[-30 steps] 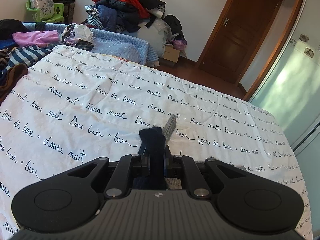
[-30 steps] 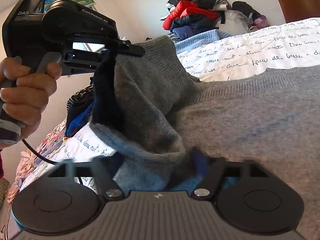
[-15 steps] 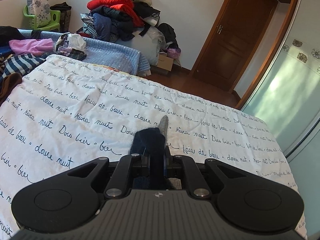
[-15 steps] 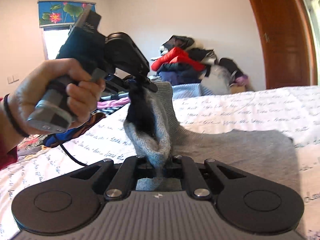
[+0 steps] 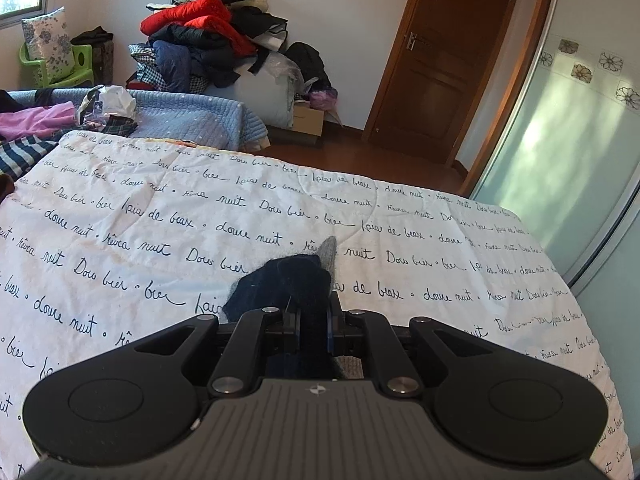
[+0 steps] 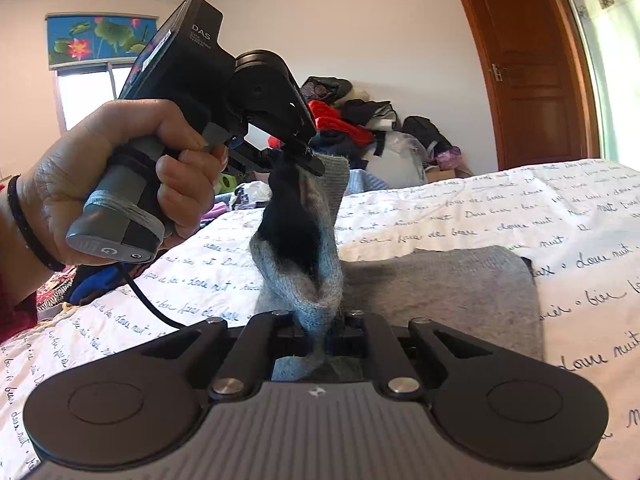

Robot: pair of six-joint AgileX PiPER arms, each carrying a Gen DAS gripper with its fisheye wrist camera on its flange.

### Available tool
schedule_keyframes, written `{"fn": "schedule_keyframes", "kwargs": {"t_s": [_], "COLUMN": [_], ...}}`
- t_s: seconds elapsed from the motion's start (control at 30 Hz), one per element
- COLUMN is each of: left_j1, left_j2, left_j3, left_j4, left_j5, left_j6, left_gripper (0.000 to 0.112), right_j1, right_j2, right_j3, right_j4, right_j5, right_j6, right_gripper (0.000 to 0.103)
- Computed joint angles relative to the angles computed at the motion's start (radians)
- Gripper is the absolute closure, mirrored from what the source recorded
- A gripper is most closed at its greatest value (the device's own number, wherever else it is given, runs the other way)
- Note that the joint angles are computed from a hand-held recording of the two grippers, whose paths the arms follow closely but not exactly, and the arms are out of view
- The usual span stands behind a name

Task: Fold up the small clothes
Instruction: 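Lower the folded edge onto the sweater with both grippers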

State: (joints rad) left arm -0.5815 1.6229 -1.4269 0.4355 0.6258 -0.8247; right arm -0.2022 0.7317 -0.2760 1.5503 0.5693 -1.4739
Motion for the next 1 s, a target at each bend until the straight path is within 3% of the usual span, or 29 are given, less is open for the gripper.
{"fn": "schedule_keyframes", "kwargs": {"t_s": [0.17,0.73,1.0], "left_j1": [-0.036,-0.130,-0.182], "left_j2": [0.039,0.199,0.287], "left_j3": [-0.039,-0.148,-0.213], "left_j4": [0.012,0.032,0.057], "left_j5": [0.013,0.003,0.020], "left_j6": [-0.013,-0.037,-0.046], "left_gripper": [0.101,0.101,0.101], "right_j1": [-0.193,-0.747,-0.861], "right_j2": [-0.043,-0.047,0.011], "right_j3": [0.010,0.020,0.026], "right_j4": [-0.100,-0.228,-0.263], "right_j5": [0.146,0.582,0.640], "right_j6": [0.057,0.003,-0.046], "right_gripper": [0.096,0.096,0.096]}}
